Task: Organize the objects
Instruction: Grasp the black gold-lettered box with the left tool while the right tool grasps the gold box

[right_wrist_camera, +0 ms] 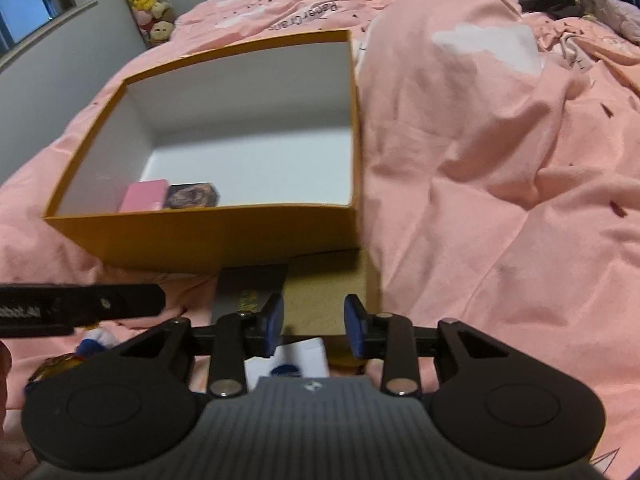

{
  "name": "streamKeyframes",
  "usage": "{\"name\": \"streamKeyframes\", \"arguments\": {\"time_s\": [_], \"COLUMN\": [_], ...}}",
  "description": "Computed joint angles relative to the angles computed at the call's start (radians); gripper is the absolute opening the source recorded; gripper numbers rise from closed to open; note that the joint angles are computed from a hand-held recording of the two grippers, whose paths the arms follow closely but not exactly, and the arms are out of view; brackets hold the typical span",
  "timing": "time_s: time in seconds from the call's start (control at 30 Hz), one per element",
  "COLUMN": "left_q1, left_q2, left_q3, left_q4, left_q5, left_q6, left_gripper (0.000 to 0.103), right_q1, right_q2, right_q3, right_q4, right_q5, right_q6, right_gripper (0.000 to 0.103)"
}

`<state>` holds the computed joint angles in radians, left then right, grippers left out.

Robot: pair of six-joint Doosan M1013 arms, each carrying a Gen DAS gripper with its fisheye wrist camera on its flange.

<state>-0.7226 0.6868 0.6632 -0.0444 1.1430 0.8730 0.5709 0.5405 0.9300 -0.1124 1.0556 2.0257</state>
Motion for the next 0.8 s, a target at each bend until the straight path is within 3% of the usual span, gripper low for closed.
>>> {"name": "streamKeyframes", "arguments": {"time_s": [0.1, 0.2, 0.4, 0.5, 0.63, 0.8], "left_q1": [0.001, 0.004, 0.025, 0.038, 0.047, 0.052], "left_q2": [0.031, 0.072, 0.121, 0.122, 0.129, 0.150], "left_q3": [-0.027, -0.083, -0.133, -0.113, -0.103, -0.125], "left_q4": [-0.021, -0.032, -0.121, -0.187, -0.244, -0.268], "left_q5": [0.023, 0.089, 0.140, 0.119, 0.104, 0.122], "left_q6": [-0.019, -0.040, -0.062, -0.074, -0.080, -0.088], "left_gripper": [0.060, 0.060, 0.060, 0.062, 0.077, 0.083], "right_q1": [0.003, -0.008, -0.034, -0.045, -0.055, -0.072], "right_q2": [0.019, 0.026, 0.043, 0.052, 0.058, 0.074], "right_q3": [-0.023, -0.028, -0.040, -0.049, -0.050, -0.066], "right_q4": [-0.048, -0.009, 0.079, 0.119, 0.166, 0.227], "right_q5": [0.034, 0.049, 0.052, 0.062, 0.066, 0.088], "right_q6": [0.004, -0.005, -0.005, -0.005, 0.000, -0.007], "right_gripper": [0.044, 0.046, 0.051, 0.053, 0.059, 0.064]}}
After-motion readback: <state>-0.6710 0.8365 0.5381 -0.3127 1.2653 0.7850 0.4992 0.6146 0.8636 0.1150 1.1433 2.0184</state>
